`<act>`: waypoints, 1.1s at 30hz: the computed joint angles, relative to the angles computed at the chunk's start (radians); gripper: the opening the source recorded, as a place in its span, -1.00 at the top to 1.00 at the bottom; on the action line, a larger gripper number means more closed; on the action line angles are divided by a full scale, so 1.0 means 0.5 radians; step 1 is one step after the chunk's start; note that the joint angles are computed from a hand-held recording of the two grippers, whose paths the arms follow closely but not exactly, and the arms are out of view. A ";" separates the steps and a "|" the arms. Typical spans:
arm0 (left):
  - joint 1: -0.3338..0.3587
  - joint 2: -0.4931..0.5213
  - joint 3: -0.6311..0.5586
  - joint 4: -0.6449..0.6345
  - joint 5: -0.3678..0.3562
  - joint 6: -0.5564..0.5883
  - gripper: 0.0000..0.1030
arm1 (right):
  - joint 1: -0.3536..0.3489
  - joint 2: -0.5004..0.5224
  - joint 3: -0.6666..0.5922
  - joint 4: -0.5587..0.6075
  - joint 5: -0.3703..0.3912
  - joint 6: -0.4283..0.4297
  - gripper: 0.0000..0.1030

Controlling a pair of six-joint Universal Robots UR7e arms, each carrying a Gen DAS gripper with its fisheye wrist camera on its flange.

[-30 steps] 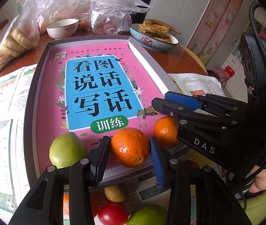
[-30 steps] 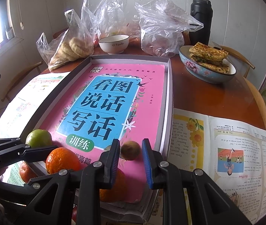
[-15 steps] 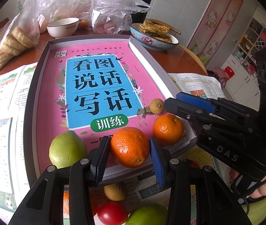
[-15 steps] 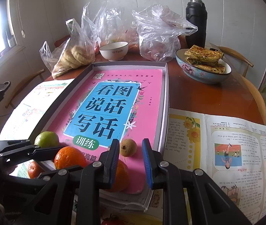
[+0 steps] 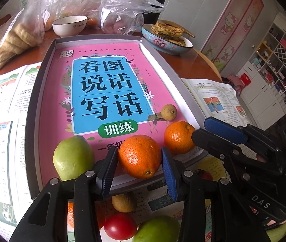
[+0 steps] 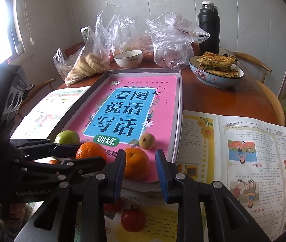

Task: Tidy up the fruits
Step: 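Open the left gripper to set the orange in the box while the right withdraws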

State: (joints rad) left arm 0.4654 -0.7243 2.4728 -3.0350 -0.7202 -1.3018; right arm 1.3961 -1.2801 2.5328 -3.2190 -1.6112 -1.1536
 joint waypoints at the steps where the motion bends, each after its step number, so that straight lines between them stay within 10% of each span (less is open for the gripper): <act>1: -0.001 -0.001 0.001 0.001 -0.002 -0.005 0.12 | -0.009 -0.012 0.007 0.013 0.006 -0.003 0.41; 33: -0.060 -0.056 0.023 0.139 0.005 -0.167 0.01 | -0.039 -0.144 0.041 0.120 0.042 -0.054 0.25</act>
